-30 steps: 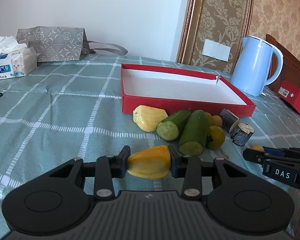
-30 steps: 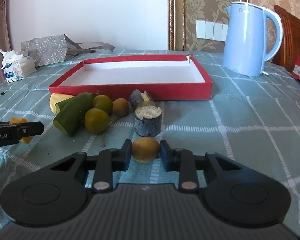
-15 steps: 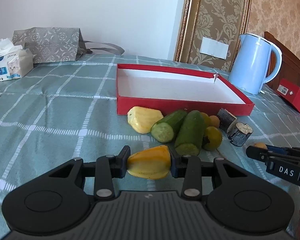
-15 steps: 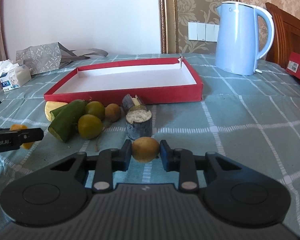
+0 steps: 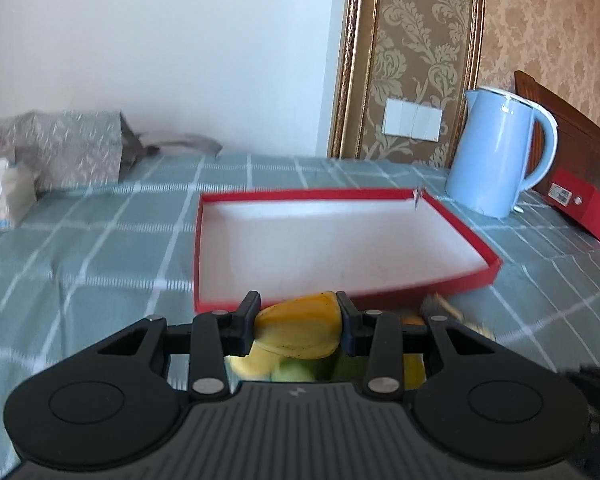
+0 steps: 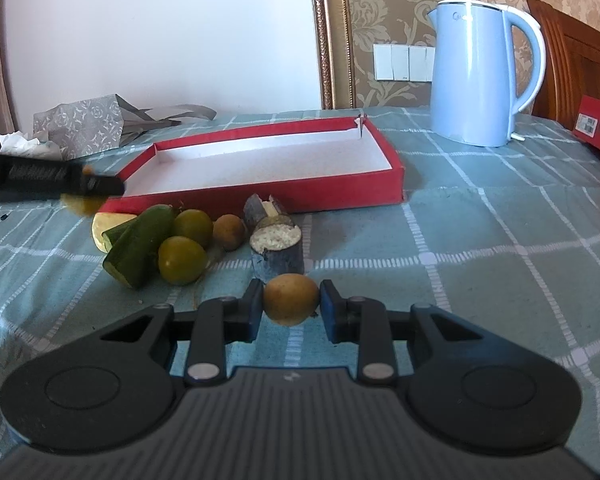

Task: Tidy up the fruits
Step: 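Carry the yellow chunk into the tray and open the left gripper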

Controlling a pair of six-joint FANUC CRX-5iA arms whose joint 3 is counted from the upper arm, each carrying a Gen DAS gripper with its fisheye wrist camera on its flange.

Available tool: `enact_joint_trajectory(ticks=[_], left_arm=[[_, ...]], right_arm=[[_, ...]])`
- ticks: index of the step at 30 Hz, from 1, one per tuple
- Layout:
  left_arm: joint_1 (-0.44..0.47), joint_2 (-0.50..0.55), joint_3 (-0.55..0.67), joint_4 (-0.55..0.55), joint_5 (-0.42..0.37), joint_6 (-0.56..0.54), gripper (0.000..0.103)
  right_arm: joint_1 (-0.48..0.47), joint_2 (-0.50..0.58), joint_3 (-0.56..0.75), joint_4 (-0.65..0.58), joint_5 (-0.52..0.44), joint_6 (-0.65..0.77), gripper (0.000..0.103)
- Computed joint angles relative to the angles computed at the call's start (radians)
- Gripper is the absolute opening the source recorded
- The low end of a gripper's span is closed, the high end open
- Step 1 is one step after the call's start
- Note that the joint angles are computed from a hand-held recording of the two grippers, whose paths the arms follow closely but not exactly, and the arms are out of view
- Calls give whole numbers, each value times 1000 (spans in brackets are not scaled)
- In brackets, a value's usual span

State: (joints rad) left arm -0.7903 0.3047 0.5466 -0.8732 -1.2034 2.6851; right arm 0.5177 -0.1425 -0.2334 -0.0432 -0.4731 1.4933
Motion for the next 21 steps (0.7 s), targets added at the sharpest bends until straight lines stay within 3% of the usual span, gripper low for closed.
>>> enact_joint_trajectory(ticks=[6,11,21], left_arm=[[85,77,111,69,29,-91,39],[148,166,217,123,7,-155,39],[227,241,271,225,-8,-177,39]], right_arm=[[3,-2,-4,6,5,-6,29],[-5,6,8,-10,-6,7,29],[-33,37,65,-110,-62,92,29]])
